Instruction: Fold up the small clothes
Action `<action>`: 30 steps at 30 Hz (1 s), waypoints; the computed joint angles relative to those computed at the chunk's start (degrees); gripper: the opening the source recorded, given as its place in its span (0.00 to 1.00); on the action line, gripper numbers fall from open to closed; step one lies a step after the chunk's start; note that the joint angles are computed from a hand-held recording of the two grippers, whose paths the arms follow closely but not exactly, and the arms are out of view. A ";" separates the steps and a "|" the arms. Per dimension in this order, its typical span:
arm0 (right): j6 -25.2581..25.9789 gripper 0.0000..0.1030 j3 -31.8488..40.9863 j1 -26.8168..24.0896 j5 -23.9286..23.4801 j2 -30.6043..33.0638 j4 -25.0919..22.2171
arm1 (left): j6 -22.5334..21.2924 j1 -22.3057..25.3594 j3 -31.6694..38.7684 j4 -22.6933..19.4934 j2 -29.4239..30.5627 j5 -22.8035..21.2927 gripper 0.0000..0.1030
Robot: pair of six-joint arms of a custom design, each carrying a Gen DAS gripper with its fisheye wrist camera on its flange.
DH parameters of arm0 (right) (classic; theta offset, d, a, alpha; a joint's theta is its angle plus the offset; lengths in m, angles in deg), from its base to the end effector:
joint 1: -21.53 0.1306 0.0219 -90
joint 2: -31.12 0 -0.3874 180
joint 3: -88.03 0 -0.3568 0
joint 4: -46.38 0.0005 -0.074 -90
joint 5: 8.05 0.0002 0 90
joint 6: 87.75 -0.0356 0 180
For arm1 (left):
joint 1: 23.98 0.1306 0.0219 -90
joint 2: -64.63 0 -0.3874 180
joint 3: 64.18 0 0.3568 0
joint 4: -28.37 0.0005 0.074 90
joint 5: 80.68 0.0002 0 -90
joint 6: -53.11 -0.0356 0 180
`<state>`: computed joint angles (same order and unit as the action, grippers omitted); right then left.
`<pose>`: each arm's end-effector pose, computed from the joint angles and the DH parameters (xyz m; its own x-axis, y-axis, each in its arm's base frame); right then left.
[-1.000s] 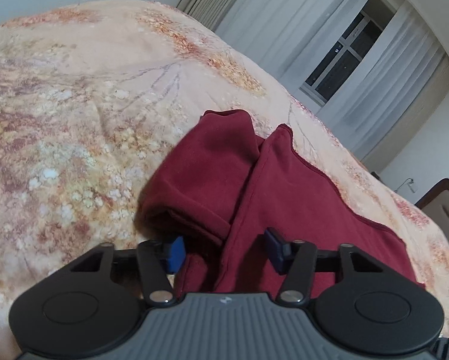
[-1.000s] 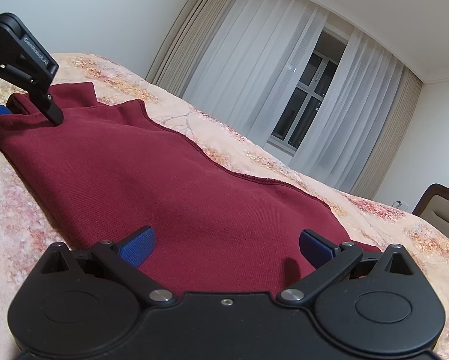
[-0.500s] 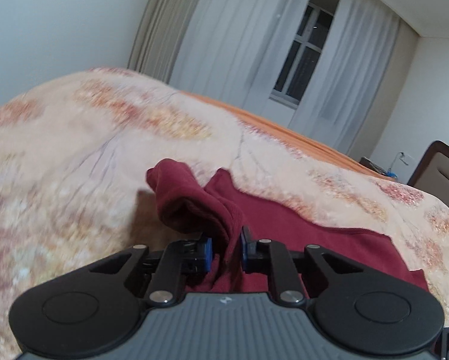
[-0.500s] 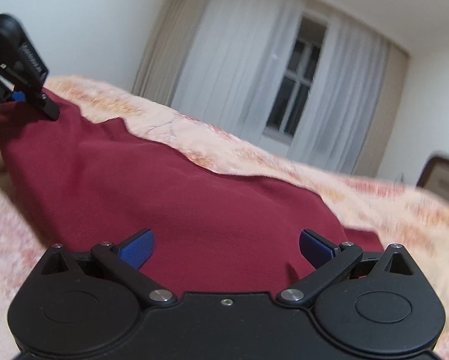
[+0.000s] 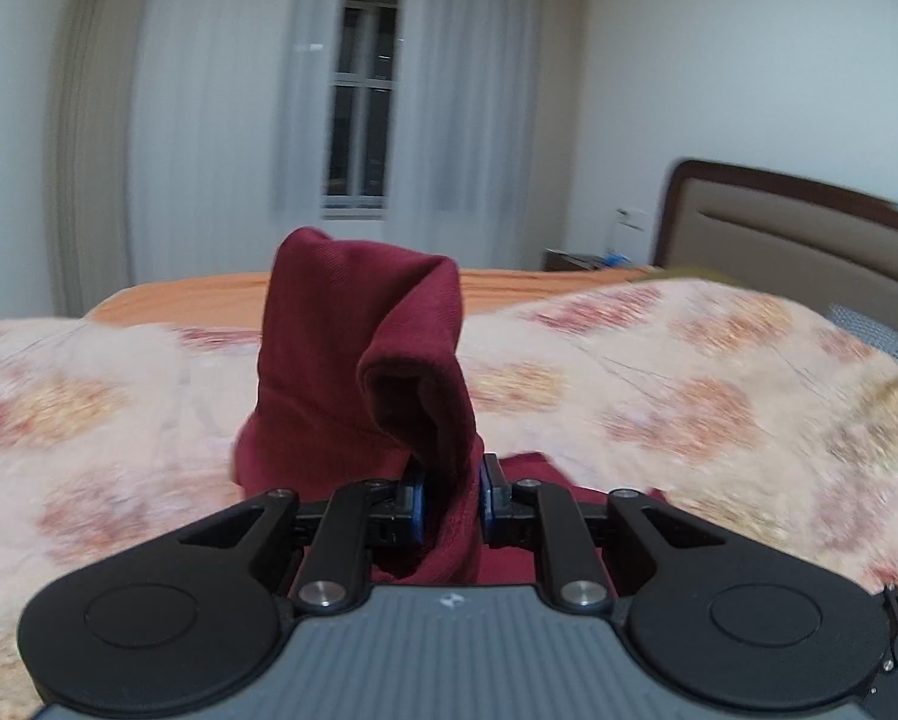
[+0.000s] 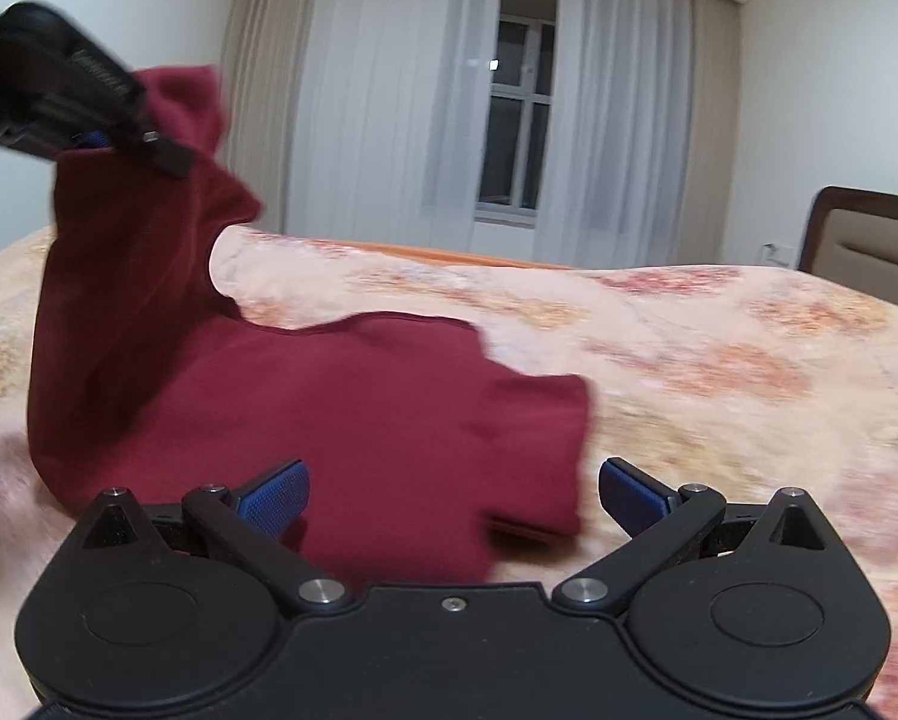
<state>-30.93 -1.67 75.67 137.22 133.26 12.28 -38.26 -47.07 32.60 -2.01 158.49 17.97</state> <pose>0.3276 0.4024 0.3682 -0.4218 -0.0513 -0.9052 0.1242 0.9857 -0.1137 0.4587 -0.2019 0.4848 -0.4119 0.2013 -0.8887 0.5205 0.8525 -0.0481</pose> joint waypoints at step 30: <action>-23.78 1.00 -15.47 0.32 -0.32 -9.99 -2.09 | 2.94 -6.75 -9.99 -3.47 -4.64 1.56 0.93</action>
